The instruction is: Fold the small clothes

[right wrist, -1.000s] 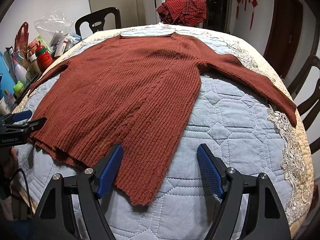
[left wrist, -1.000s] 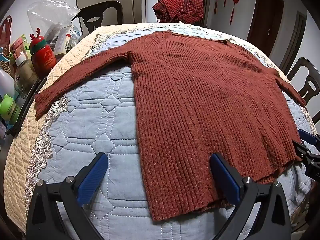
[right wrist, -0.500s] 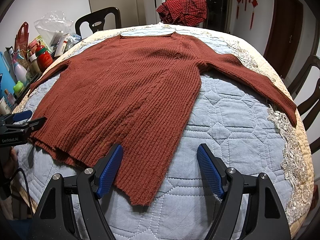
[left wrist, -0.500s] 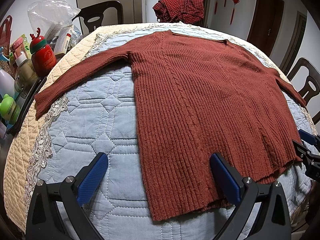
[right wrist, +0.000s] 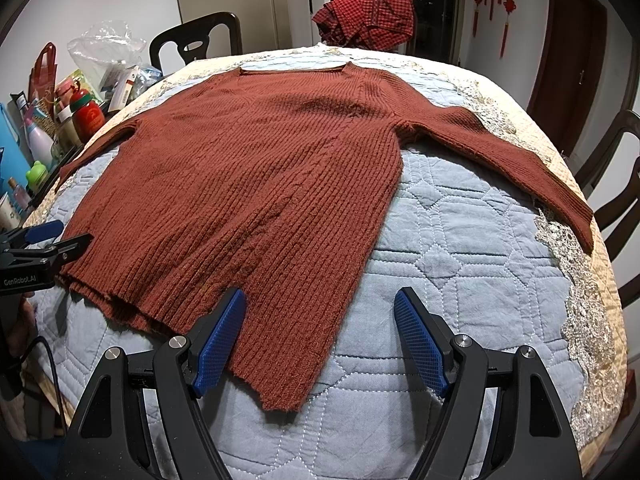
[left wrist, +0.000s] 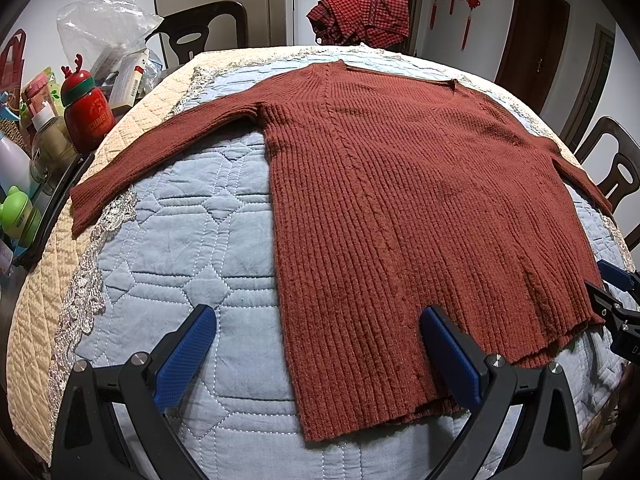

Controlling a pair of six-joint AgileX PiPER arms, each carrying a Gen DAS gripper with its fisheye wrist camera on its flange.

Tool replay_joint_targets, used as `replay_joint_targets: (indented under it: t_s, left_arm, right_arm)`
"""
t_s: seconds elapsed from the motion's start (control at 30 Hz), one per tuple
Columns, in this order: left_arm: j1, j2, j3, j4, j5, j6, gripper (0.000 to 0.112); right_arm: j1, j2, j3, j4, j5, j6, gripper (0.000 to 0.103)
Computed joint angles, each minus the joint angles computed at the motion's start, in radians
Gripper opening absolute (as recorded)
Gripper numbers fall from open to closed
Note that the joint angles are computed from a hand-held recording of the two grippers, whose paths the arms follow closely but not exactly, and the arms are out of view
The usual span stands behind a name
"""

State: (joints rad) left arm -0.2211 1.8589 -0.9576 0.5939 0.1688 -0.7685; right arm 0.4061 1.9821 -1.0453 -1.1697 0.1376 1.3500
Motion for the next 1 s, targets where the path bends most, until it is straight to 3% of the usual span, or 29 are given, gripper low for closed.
replay_joint_targets:
  t_s: [0.53, 0.73, 1.0]
  left_arm:
    - [0.025, -0.012, 0.032, -0.016, -0.024, 0.027, 0.103]
    - [0.026, -0.012, 0.033, -0.016, -0.027, 0.028, 0.103]
    - [0.031, -0.012, 0.035, -0.036, -0.030, 0.047, 0.103]
  right_arm:
    - [-0.002, -0.006, -0.009, 0.121, 0.006, -0.122, 0.077]
    - [-0.002, -0.003, 0.007, -0.007, -0.004, 0.016, 0.077]
    - [-0.005, -0.005, -0.008, 0.192, 0.005, -0.184, 0.077]
